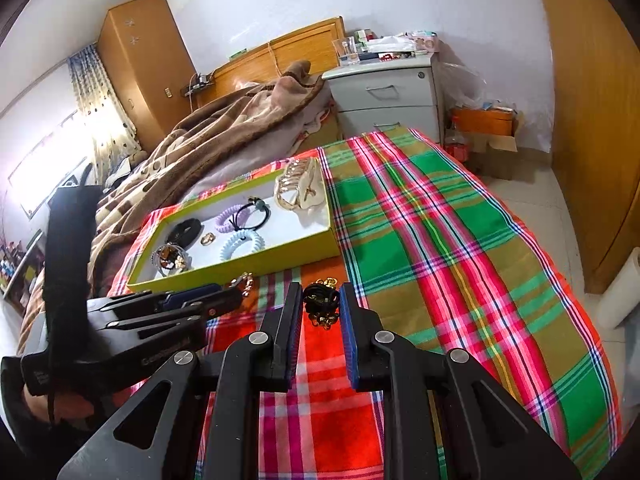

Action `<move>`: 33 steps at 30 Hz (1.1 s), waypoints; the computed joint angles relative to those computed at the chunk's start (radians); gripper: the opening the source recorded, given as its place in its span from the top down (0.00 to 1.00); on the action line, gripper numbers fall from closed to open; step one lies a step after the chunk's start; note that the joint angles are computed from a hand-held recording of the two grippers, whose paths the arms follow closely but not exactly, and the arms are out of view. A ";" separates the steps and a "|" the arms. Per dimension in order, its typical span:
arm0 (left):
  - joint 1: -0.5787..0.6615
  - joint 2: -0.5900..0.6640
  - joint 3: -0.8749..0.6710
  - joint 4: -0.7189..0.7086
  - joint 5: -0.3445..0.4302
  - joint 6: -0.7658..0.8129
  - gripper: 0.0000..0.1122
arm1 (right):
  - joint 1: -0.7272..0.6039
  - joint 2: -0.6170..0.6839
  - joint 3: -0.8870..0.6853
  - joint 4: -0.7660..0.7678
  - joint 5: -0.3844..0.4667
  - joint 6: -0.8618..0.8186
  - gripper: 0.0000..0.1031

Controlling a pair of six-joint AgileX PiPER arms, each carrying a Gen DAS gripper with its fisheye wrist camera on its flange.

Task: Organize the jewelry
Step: 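Carry the gold chain brooch and flower clip into the box with both tools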

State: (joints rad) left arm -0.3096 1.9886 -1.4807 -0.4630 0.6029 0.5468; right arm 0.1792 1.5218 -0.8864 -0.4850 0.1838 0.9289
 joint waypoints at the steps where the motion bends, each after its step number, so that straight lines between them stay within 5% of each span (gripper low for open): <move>1: 0.005 -0.009 0.008 -0.006 -0.003 0.004 0.78 | 0.004 -0.001 -0.003 -0.005 0.003 0.003 0.81; 11: 0.060 -0.080 0.042 -0.042 -0.028 0.032 0.78 | 0.012 0.017 -0.083 0.056 0.018 -0.088 0.81; 19: 0.104 -0.080 0.004 -0.044 -0.023 0.029 0.78 | -0.011 0.101 -0.216 0.330 0.030 -0.413 0.81; 29: 0.134 0.063 -0.184 0.048 0.038 -0.104 0.78 | -0.057 0.332 -0.476 0.807 0.132 -0.940 0.81; 33: 0.125 0.106 -0.228 0.084 0.042 -0.139 0.78 | -0.063 0.414 -0.553 0.816 0.182 -0.964 0.81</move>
